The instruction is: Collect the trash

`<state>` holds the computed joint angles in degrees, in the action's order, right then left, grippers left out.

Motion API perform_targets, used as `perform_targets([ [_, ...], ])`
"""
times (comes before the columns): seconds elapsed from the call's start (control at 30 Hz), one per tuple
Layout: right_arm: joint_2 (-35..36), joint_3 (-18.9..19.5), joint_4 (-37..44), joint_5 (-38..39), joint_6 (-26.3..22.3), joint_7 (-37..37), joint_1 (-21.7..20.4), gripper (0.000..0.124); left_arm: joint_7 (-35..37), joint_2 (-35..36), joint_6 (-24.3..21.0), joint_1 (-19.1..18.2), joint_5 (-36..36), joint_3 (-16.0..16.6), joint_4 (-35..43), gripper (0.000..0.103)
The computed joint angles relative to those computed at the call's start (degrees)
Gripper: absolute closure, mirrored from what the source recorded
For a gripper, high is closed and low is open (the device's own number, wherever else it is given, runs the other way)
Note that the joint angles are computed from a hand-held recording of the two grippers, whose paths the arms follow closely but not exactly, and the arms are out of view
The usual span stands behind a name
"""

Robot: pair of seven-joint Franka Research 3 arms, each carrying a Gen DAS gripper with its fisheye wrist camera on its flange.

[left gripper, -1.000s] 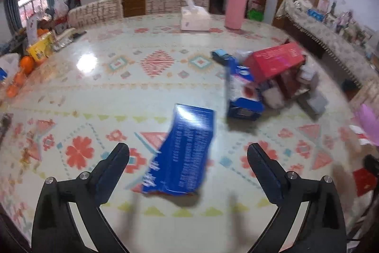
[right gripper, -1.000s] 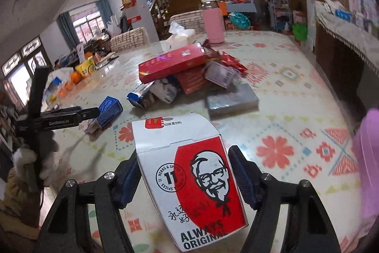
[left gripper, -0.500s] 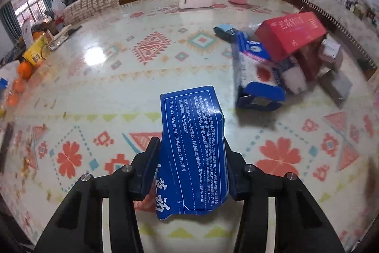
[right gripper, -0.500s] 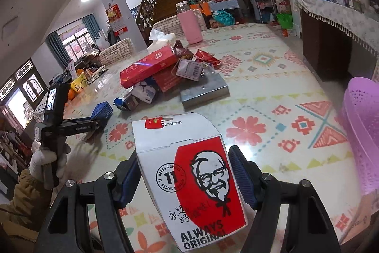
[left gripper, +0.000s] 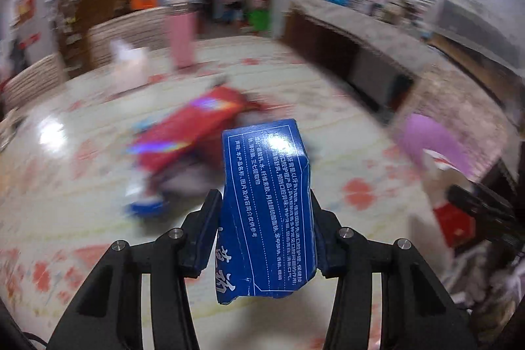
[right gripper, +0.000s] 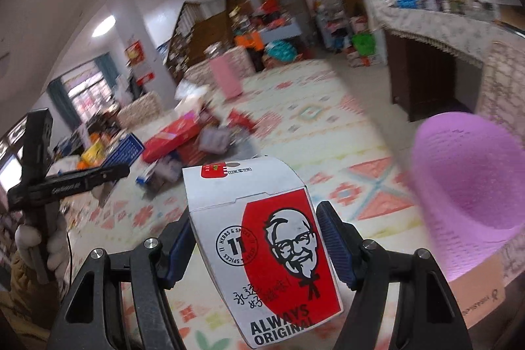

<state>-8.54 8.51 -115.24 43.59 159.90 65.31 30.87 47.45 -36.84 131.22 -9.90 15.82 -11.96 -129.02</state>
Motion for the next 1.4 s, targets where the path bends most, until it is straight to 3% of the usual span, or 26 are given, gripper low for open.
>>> perform_targets([
  [0.13, -0.78, -0.65, -0.74, -5.33, 3.24, 6.53, -3.4, 0.048, 3.94, 11.6, 4.15, -2.4, -1.69, -0.65, 9.62, 0.055],
  [0.33, -0.16, -2.86, -0.3, -11.84, 5.37, 15.53, -8.53, 0.048, 9.83, 28.36, 6.37, -4.99, -4.66, -1.94, 25.73, 0.055],
  [0.7, 5.31, -5.19, 5.46, -11.75, 1.31, 19.48, -13.22, 0.046, 16.08, 57.13, -1.7, -10.1, -6.61, -3.31, 60.19, 0.053],
  [0.8, 6.82, -5.11, 6.69, -13.2, 1.11, 21.41, -14.13, 0.042, 16.08, 60.74, -3.26, -11.11, -7.31, -2.69, 65.11, 0.033],
  [0.93, 7.15, -4.92, 6.75, -10.2, 1.42, 19.75, -14.47, 0.037, 14.87, 58.13, -0.97, -10.98, -7.29, -1.99, 60.8, 0.025],
  [1.13, 5.9, -4.18, 5.46, -7.28, 0.79, 17.39, -13.52, 0.036, 12.39, 50.56, 0.05, -9.94, -5.54, -1.58, 49.73, 0.023],
  [1.23, 4.77, -3.52, 4.54, -4.86, 0.84, 15.05, -12.05, 0.034, 11.07, 45.68, -0.32, -8.78, -5.33, -1.55, 43.44, 0.023],
  [1.4, 4.1, -2.21, 4.1, -1.42, 0.06, 11.95, -8.77, 0.031, 9.76, 33.85, 3.49, -5.49, -8.38, -0.82, 28.69, 0.023],
])
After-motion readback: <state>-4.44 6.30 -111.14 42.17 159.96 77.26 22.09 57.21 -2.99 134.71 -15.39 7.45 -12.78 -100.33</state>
